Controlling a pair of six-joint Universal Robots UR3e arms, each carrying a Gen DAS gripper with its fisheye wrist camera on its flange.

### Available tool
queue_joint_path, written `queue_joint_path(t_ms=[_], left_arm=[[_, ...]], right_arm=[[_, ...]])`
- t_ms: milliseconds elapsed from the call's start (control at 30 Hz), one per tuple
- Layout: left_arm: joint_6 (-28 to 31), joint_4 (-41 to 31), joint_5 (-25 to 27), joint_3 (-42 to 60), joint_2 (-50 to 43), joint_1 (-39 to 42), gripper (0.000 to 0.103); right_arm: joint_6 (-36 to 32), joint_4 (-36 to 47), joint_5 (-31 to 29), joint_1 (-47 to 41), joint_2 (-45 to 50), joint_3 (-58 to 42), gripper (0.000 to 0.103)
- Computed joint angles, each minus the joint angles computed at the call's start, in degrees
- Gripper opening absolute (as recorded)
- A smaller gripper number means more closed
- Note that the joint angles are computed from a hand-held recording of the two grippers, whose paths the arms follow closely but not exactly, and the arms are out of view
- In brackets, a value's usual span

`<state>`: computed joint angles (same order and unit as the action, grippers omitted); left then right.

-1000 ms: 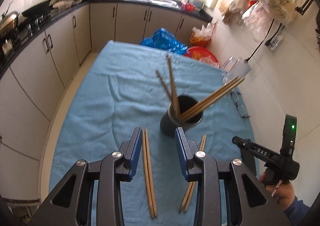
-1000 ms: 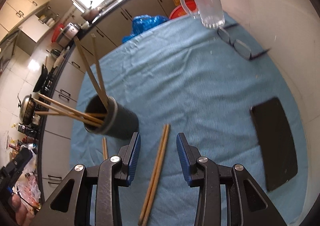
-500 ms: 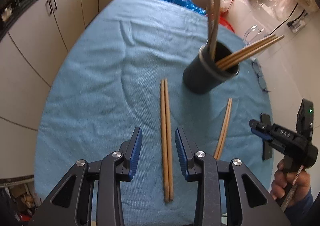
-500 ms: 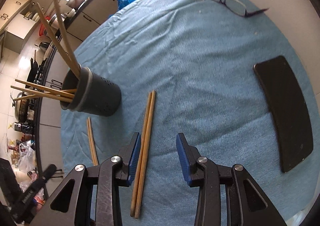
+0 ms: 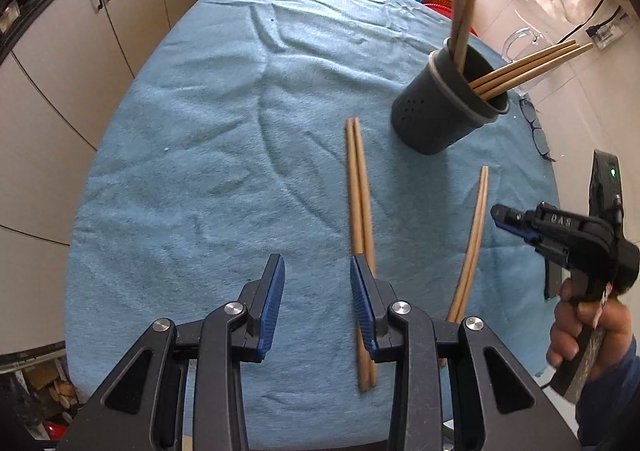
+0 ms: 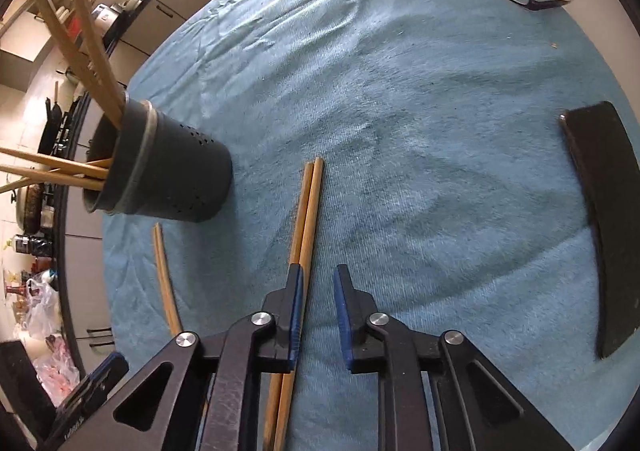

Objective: Organize utensils
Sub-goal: 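Withdraw both open tools from the cup toward the loose chopsticks, then close the left tool on a chopstick while the right tool closes on another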

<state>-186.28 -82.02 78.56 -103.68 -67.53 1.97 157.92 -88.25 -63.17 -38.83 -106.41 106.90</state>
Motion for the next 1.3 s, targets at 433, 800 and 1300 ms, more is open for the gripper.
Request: queue_joint_path(t_ms=[433, 800, 1300], left_arm=[[2.8, 0.3, -0.9, -0.2, -1.9, 2.0, 0.032], [1.6, 5.0, -2.2, 4.5, -13.5, -2.4, 0.032], [0.8, 10.1, 2.3, 8.6, -23.8, -7.5, 0.032]], right_arm=[[6.1, -9.8, -5.2, 7.9, 3.6, 0.1, 0.012], [2.5, -8.4, -9.9, 4.3, 1.1, 0.9, 0.008], [-1.9, -6.1, -7.5, -0.3, -0.1, 2.1, 0.007]])
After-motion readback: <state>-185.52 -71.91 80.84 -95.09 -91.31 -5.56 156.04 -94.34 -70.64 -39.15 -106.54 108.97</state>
